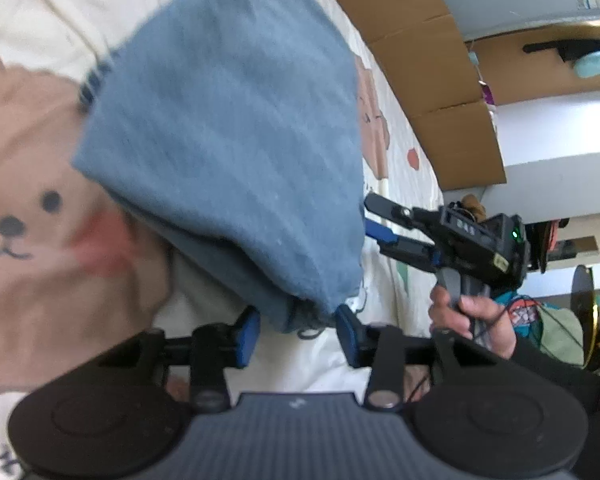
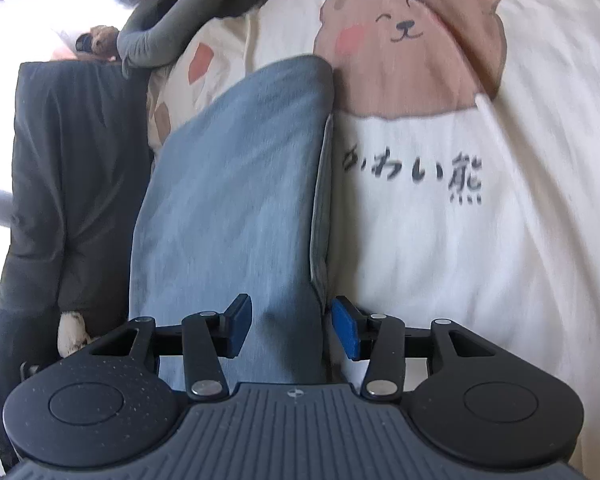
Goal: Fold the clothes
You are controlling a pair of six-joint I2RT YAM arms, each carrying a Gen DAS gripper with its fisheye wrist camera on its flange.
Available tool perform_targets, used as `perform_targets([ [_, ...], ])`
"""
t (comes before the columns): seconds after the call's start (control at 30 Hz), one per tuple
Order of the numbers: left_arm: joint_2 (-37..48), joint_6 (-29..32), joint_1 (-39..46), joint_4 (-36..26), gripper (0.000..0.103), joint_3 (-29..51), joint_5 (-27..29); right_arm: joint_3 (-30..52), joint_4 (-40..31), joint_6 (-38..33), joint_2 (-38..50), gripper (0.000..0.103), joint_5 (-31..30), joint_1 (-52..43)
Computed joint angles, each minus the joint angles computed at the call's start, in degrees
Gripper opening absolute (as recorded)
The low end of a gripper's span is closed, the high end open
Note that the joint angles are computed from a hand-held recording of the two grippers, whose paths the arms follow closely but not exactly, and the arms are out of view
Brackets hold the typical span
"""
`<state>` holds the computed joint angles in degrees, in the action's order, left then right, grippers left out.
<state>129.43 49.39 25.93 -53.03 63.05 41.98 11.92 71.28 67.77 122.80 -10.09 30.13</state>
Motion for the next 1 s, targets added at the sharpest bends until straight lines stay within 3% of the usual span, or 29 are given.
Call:
perform_targets([
  [0.23, -5.7, 5.3, 2.5, -5.8, 0.05, 2.2, -2.5, 3.3, 5.4, 0.6, 6.7, 0.051, -3.1, -4.2],
  [0.4, -10.4, 6.9, 3.9, -8.4, 0.055, 4.0, -1.0, 5.8, 7.0, 0.8, 10.3, 0.051, -5.0, -5.7],
  [0.53, -14.1, 0.5, 3.1, -1.0, 0.063, 3.3, 0.6, 7.1, 7.5, 1.3, 11.3, 0.045, -6.0, -5.7],
  [0.67, -15.9, -10.7, -0.1, 12.7, 0.065, 1.1, -2.4, 6.8, 4.0, -1.6, 8.1, 0.029, -6.3, -5.8],
  [0.8, -12.1, -14.9, -1.5, 18.7, 0.065, 2.4, -3.6, 6.4, 3.5, -2.5, 7.1, 0.028, -6.5, -6.3],
  [1.0, -6.9, -17.0, -3.4, 20.6, 0.062, 5.8, -2.7, 8.1, 3.3, -2.6, 8.9, 0.037, -7.3, -7.1],
])
